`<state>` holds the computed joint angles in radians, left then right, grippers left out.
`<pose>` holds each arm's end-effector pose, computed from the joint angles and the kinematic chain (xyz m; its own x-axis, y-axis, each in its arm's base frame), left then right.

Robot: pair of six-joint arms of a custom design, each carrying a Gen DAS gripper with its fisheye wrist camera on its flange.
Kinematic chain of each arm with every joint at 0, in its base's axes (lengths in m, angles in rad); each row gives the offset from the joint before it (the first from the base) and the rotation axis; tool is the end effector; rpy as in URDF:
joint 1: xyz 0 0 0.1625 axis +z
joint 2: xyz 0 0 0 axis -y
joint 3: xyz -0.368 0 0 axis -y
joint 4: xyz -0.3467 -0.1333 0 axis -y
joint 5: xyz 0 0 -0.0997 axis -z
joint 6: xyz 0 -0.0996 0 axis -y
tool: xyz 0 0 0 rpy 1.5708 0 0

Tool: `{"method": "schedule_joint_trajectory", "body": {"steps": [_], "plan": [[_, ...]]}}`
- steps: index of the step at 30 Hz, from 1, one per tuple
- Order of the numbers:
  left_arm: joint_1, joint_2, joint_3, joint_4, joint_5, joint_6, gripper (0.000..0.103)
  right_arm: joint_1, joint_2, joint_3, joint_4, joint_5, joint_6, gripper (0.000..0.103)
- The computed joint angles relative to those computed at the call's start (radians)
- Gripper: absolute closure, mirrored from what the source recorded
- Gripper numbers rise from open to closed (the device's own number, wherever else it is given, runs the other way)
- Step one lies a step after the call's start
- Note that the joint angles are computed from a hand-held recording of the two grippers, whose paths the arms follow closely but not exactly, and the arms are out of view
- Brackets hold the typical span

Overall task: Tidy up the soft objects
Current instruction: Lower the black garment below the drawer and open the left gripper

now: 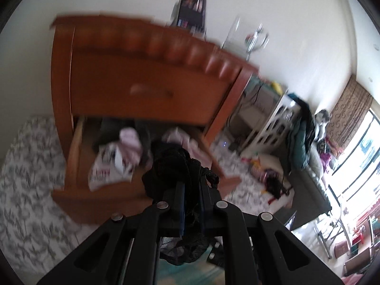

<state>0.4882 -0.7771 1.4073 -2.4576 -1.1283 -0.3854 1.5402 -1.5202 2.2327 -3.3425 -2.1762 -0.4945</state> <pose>-0.5019 -0.4658 0.1545 -0.8029 0.5218 -0.2884 0.5962 0.7013 -0.3909 0.0643 -0.4033 0.3502 -0.7172 0.2265 0.6591 -0.3697 0.6781 -0.6353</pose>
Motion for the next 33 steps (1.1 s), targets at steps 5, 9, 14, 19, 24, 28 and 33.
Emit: {"method": "schedule_joint_trajectory", "body": {"steps": [5,9,14,19,24,28,33], "plan": [[0.01,0.026,0.011,0.168,0.029,-0.066,0.094,0.001,0.004,0.001,0.002,-0.003,-0.004,0.0],[0.038,0.049,0.017,0.231,0.008,-0.125,0.094,-0.002,0.004,0.002,0.001,-0.003,-0.005,0.0],[0.064,0.076,0.029,0.272,-0.007,-0.179,0.093,-0.005,0.003,0.001,0.013,-0.003,0.005,0.0],[0.086,0.097,0.034,0.309,-0.007,-0.231,0.093,-0.008,0.004,0.004,0.013,0.0,0.002,0.0],[0.099,0.11,0.034,0.339,-0.004,-0.247,0.091,-0.011,0.006,0.006,0.012,0.004,0.004,0.0],[0.101,0.114,0.032,0.353,-0.007,-0.267,0.065,-0.011,0.009,0.007,0.012,0.004,0.001,0.0],[0.102,0.113,0.027,0.353,-0.005,-0.275,0.042,-0.011,0.009,0.008,0.011,0.004,0.001,0.0]]}}
